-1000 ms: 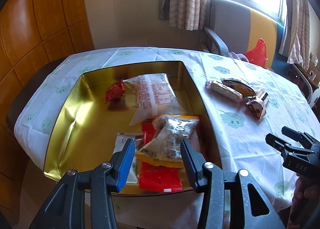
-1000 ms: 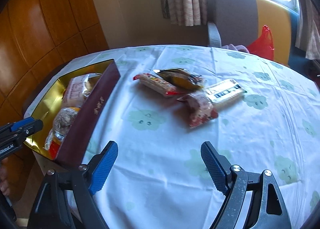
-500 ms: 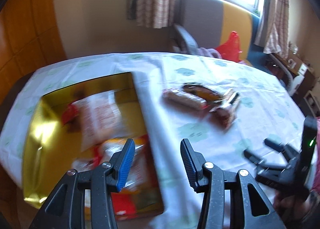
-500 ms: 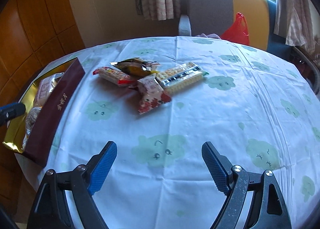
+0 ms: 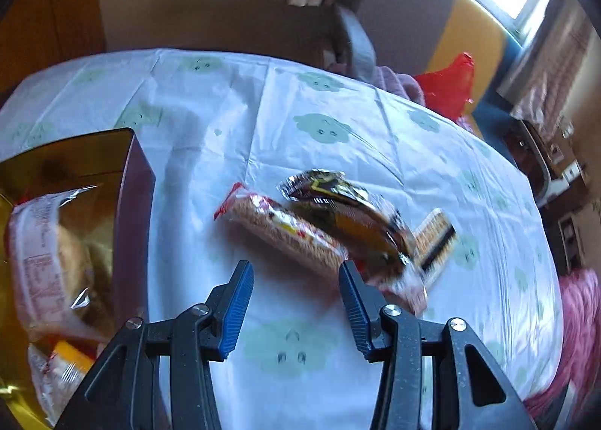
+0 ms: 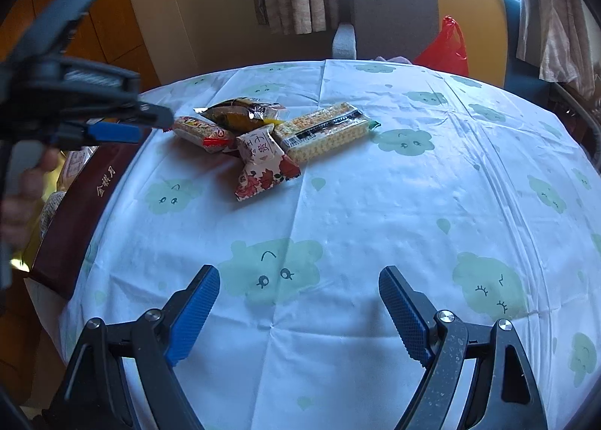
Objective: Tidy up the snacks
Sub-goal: 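Move the left gripper to the puffed-rice bar and close on it, then grasp the floral white packet with the right gripper while the left holds the puffed-rice bar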
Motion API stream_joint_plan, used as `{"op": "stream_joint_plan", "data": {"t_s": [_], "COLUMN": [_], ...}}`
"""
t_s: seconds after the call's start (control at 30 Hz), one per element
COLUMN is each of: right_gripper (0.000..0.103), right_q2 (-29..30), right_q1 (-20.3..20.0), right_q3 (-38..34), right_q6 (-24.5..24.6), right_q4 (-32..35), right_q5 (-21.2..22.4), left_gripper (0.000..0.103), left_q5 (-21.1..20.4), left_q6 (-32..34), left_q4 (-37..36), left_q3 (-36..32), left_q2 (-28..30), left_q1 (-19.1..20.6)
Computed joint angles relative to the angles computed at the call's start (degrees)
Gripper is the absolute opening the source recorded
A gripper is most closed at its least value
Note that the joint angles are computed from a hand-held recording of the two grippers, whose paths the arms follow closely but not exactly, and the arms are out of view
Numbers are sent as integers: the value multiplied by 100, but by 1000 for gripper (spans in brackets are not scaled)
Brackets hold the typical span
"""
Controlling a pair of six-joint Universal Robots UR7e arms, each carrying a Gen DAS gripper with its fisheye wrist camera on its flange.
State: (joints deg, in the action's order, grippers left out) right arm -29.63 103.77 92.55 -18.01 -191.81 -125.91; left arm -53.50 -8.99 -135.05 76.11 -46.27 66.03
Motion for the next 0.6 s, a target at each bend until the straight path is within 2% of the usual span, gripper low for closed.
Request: {"op": "stream_joint_plan", "data": {"t_s": [0.23, 0.33, 0.37, 0.4, 0.47, 0.6], "right_gripper": [93, 97, 98, 99, 99, 99], "right_q2": [2, 37, 56, 82, 97, 105], "right_q1": [-88, -103, -107, -103, -109, -127], "right_q3": [79, 87, 85, 78, 102, 142], "right_q6": [-181, -299, -353, -413, -488, -556], "right_q4": [-159, -268, -306, -352, -440, -557], "right_q5": [253, 311, 322, 309, 326, 386], "left_gripper": [49, 49, 47, 38, 28, 28], "left_q5": [359, 431, 420, 378, 526, 341], "left_q6": [-273, -138, -46, 48, 417, 887], "left_q4": [339, 426, 372, 293, 31, -387], "left_q3": [-839, -1035, -975, -887, -541, 307], "left_q2": [611, 790, 781, 750, 633, 167], "left_q1": [123, 158, 163, 165, 102, 32]}}
